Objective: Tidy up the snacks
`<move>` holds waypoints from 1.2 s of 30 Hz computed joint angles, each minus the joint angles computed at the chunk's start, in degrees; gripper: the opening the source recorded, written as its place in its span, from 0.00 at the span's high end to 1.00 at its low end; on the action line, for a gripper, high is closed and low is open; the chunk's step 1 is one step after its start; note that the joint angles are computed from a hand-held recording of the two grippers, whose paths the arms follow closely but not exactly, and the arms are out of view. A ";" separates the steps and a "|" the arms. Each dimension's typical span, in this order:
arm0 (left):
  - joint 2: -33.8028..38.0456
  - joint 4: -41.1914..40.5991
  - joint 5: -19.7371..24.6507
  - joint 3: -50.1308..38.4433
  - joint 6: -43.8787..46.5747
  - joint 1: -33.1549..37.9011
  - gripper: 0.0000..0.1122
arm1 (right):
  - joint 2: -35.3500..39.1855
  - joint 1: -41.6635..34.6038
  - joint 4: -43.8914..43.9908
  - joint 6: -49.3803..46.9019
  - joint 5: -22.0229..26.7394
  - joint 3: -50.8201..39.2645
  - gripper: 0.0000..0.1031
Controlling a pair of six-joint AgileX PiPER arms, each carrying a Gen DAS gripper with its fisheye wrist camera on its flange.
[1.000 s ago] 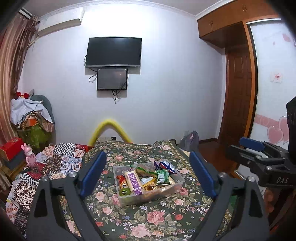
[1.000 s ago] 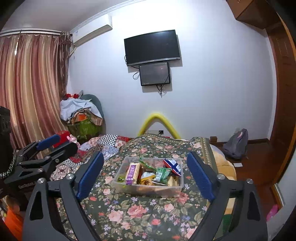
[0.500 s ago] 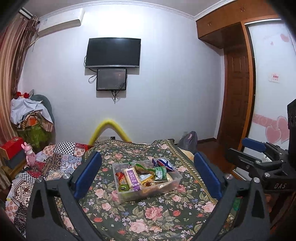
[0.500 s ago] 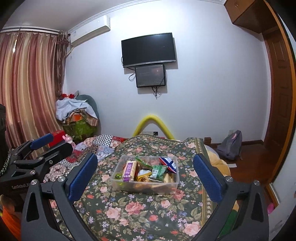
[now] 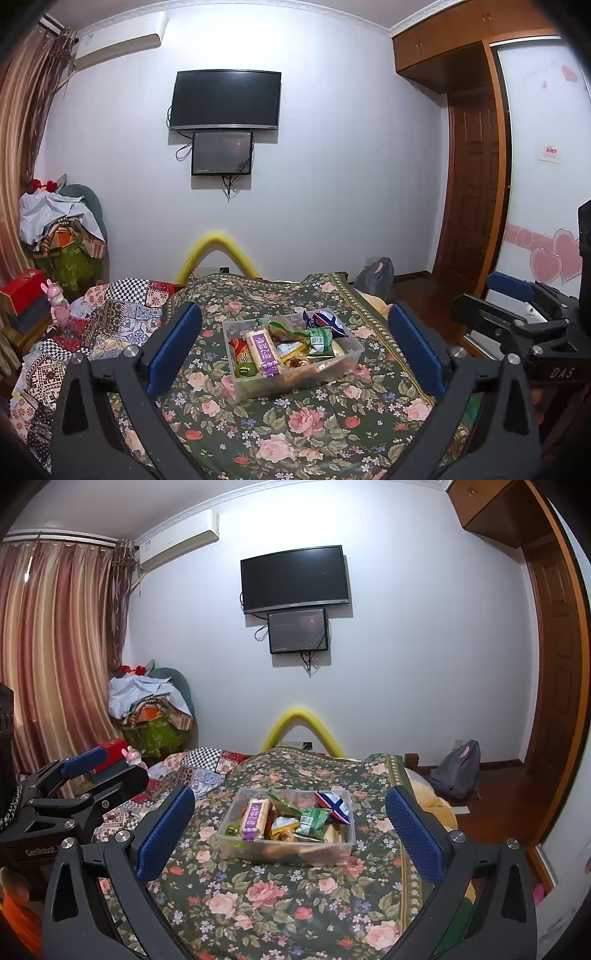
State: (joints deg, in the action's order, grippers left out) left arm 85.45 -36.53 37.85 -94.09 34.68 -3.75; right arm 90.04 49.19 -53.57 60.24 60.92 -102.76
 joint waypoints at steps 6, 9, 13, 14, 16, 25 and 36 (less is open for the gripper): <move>0.08 -0.33 0.26 0.07 0.54 -0.06 0.09 | 0.05 0.30 -0.81 0.81 0.73 -0.36 0.00; -0.08 -0.54 0.23 0.30 0.86 0.01 0.09 | 0.12 0.34 -0.86 0.91 1.07 -0.66 0.00; 0.02 -0.40 0.73 0.07 0.59 0.05 0.09 | 0.07 0.48 -1.19 1.38 1.12 -0.56 0.00; 0.19 -0.43 1.17 -0.23 0.56 0.12 0.09 | 0.04 0.49 -1.20 1.38 1.15 -0.62 0.00; 0.40 -0.52 1.74 -0.61 0.59 0.22 0.09 | 0.03 0.53 -1.26 1.39 1.17 -0.59 0.00; -0.08 -1.11 1.89 -0.11 1.59 0.01 0.09 | 0.28 0.82 -1.44 0.71 1.48 -1.33 0.00; -0.31 -1.68 2.67 0.10 1.72 0.40 0.09 | 0.72 0.70 -1.19 0.61 1.53 -1.98 0.00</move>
